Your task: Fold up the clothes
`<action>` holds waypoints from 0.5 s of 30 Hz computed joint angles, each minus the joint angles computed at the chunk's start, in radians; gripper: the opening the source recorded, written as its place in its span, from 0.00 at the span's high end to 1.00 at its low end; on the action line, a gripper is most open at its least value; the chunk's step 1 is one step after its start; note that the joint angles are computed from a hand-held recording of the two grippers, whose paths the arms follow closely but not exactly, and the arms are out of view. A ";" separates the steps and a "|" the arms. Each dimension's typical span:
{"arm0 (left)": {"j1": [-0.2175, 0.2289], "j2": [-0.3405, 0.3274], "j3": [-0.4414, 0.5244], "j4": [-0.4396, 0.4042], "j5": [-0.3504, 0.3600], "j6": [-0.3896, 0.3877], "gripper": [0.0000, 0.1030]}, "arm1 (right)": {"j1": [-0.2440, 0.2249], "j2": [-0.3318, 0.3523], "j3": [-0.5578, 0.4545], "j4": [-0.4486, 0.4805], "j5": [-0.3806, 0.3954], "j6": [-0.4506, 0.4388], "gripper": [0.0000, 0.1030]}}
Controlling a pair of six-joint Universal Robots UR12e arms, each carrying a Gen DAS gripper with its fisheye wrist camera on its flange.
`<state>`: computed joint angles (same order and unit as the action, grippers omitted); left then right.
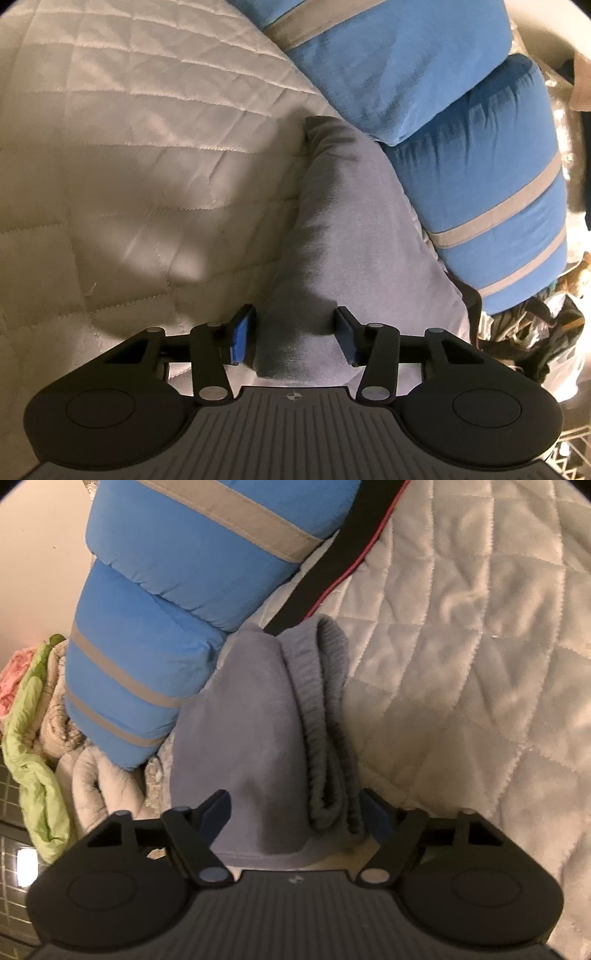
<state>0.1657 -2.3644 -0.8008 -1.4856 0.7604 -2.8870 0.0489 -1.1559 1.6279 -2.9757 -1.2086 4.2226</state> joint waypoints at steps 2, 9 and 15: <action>0.000 0.000 -0.008 0.014 -0.002 -0.010 0.66 | 0.005 -0.004 -0.005 0.030 -0.015 -0.009 0.43; 0.003 -0.018 0.033 -0.058 -0.009 -0.043 0.86 | -0.004 -0.018 0.017 0.001 0.005 0.038 0.75; 0.017 -0.043 0.109 -0.233 -0.056 -0.001 0.89 | -0.008 -0.043 0.044 -0.053 0.016 0.046 0.76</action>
